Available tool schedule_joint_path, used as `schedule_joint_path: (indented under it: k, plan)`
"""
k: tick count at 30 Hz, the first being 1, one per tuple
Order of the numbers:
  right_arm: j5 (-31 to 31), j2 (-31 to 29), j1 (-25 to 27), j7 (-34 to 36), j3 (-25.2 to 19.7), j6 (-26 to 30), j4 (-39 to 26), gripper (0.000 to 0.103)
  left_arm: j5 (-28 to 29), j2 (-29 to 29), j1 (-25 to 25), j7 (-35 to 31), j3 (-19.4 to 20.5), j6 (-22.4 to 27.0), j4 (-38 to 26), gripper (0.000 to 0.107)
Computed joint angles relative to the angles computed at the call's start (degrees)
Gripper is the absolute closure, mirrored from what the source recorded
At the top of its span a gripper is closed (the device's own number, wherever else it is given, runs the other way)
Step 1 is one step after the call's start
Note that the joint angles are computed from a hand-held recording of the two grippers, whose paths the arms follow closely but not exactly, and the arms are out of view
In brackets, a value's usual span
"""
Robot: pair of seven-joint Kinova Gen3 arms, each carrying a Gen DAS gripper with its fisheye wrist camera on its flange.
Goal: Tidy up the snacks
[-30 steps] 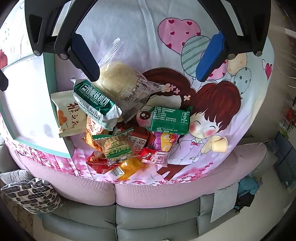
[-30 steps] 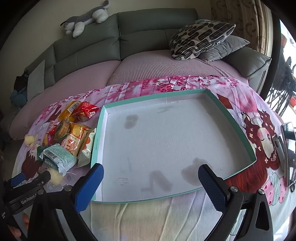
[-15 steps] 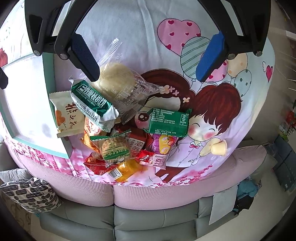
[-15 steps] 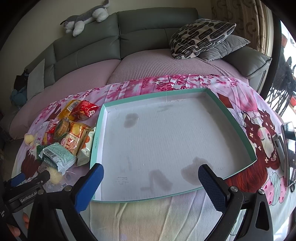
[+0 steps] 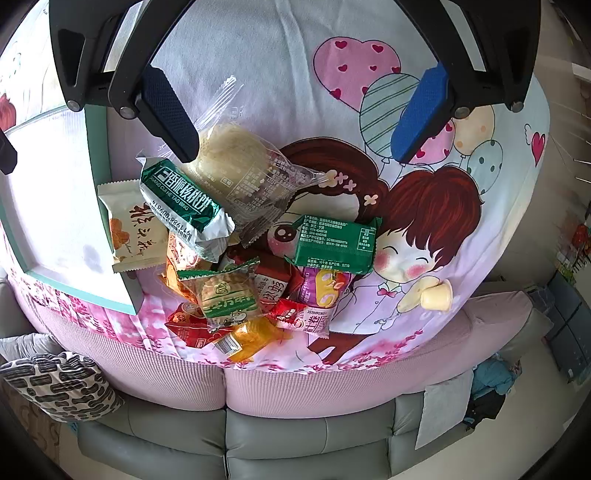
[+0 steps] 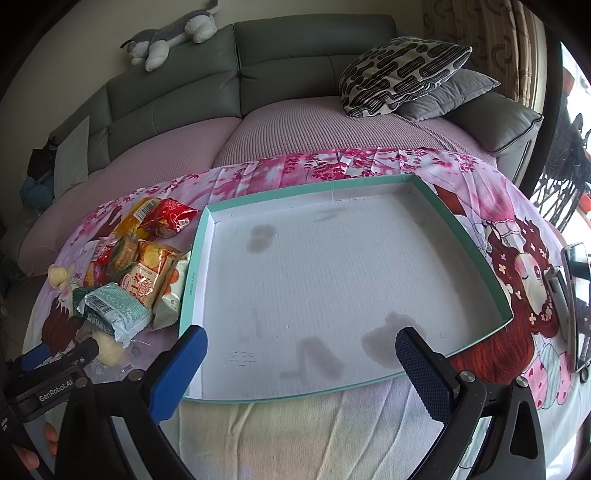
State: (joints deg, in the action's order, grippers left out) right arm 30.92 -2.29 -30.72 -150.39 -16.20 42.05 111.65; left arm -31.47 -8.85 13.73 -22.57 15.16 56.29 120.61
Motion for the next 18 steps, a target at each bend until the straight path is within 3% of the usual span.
schedule_joint_path:
  k: [18]
  plan:
    - [-0.06,0.01,-0.01,0.08,0.06,-0.05,0.10,0.000,0.30,-0.19,-0.34,-0.35,-0.09,-0.37,0.25,0.004]
